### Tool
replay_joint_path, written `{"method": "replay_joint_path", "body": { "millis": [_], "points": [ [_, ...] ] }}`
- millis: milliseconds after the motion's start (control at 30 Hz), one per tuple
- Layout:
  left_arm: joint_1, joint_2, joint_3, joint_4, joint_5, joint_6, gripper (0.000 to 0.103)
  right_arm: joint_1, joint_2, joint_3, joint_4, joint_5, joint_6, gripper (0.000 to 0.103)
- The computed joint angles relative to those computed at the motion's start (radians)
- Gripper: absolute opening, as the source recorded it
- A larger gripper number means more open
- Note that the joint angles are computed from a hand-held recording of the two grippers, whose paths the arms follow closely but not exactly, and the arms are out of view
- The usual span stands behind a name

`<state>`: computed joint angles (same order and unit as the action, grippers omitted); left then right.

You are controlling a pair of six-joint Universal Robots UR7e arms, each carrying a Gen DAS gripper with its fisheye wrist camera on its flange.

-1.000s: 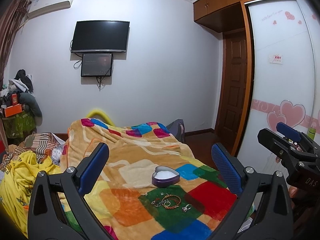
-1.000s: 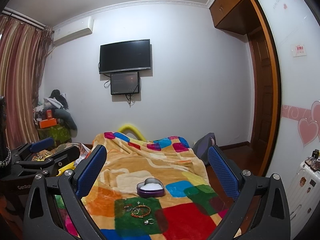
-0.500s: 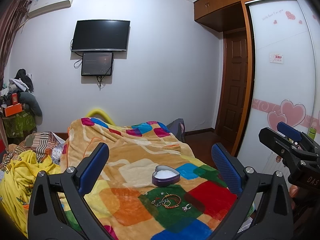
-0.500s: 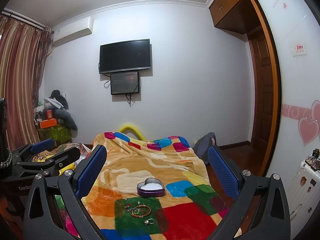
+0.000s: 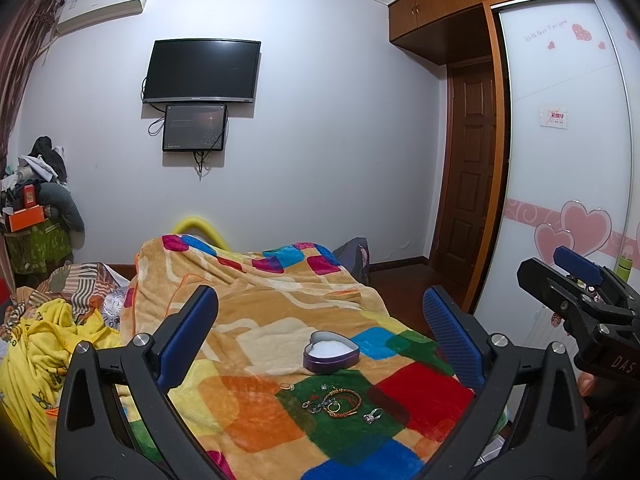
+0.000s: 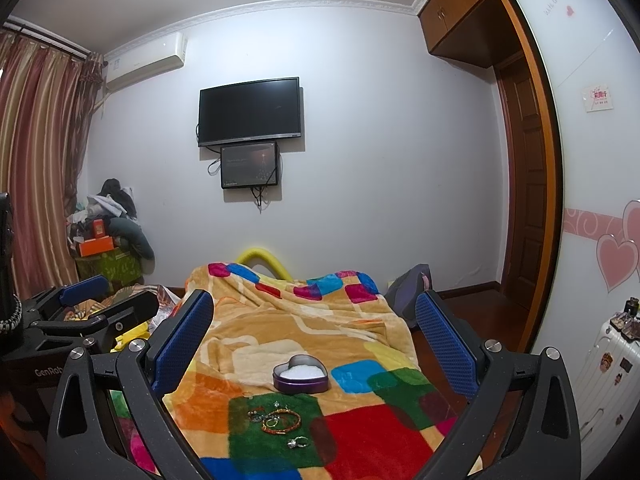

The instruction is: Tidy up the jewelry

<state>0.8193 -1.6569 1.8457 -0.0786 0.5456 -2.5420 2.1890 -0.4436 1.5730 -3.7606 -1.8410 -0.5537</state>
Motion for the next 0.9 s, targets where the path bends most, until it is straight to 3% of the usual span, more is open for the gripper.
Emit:
{"method": "replay_joint_path", "body": {
  "millis": [433,700,900],
  "points": [
    [0.044,0.043,-0.042,0.061,0.008,-0.053,0.103,-0.014,0.014,-0.022,0.047,-0.040,0.002,0.101],
    [0.182,0.192,-0.182,0.317,0.044,-0.280,0.102,-0.056,0.061,-0.075,0.188,-0.135,-0.022,0.101],
    [0.286,0.309,-0.266,0.475,0.082,-0.388,0.090,-0.086,0.069,-0.091,0.341,-0.155,0.015,0.099]
  ]
}}
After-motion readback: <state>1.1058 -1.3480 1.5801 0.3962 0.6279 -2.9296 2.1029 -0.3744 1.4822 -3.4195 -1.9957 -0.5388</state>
